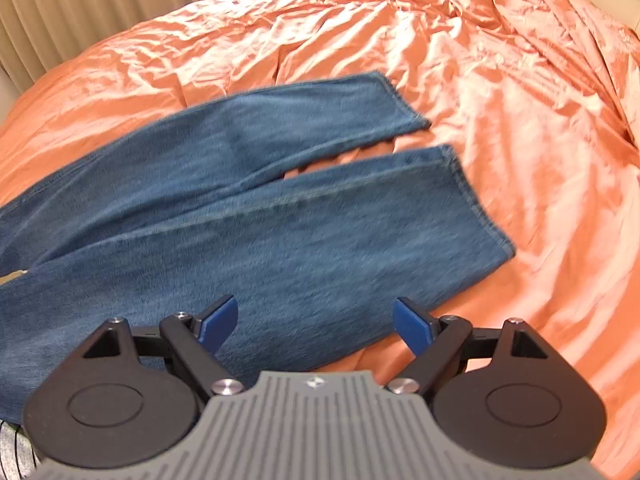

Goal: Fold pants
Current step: 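Move the right tool to the leg hems and grasp them while the left holds the waistband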

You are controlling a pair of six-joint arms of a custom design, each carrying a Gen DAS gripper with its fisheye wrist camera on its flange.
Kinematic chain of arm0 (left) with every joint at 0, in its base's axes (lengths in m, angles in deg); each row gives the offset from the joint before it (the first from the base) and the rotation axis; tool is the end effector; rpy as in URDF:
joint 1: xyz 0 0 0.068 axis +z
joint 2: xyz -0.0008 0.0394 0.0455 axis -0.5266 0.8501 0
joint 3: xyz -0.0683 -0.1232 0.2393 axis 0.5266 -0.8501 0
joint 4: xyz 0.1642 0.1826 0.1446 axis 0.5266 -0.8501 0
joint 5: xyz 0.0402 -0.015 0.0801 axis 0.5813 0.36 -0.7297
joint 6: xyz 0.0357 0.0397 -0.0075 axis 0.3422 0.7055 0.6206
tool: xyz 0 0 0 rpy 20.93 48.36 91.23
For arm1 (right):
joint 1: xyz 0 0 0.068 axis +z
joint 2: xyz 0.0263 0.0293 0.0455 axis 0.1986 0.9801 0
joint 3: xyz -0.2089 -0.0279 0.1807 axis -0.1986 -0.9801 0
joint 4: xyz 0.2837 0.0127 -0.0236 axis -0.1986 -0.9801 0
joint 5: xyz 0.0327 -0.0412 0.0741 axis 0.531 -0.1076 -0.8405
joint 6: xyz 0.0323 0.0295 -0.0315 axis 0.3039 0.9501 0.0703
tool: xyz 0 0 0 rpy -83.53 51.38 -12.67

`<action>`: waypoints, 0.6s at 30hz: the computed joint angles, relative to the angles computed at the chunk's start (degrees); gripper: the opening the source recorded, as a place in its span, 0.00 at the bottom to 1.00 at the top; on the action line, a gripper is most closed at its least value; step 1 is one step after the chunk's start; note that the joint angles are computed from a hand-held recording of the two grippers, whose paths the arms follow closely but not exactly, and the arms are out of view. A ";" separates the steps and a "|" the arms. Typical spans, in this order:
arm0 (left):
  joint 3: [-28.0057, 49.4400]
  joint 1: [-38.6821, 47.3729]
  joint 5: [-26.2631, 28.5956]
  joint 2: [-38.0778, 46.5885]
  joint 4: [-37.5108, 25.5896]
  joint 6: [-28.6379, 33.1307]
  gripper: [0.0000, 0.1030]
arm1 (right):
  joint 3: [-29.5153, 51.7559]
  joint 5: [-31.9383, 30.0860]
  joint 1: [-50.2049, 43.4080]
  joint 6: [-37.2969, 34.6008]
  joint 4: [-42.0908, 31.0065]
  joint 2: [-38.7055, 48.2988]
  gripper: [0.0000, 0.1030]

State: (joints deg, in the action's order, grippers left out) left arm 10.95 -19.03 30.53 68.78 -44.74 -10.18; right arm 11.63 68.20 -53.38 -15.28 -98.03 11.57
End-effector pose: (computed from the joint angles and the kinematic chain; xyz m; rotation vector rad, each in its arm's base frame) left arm 0.4905 0.1073 0.0980 0.4013 2.5746 0.1314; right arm 0.0855 -0.1611 0.2087 0.9191 2.4898 -0.1541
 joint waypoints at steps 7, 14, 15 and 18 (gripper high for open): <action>-8.37 2.25 6.61 -14.02 -2.07 9.97 0.57 | 19.42 -6.40 -9.16 -15.44 -12.69 9.37 0.78; -16.74 1.09 4.85 -24.31 -6.22 30.85 0.56 | 32.16 -0.85 -13.24 -32.89 -18.83 16.29 0.52; -17.90 1.01 4.16 -24.78 -6.44 33.21 0.56 | 33.09 -0.01 -14.46 -35.19 -18.84 17.17 0.45; -22.25 1.26 1.81 -26.15 -5.24 39.63 0.56 | 32.90 1.26 -18.10 -41.19 -16.69 18.29 0.43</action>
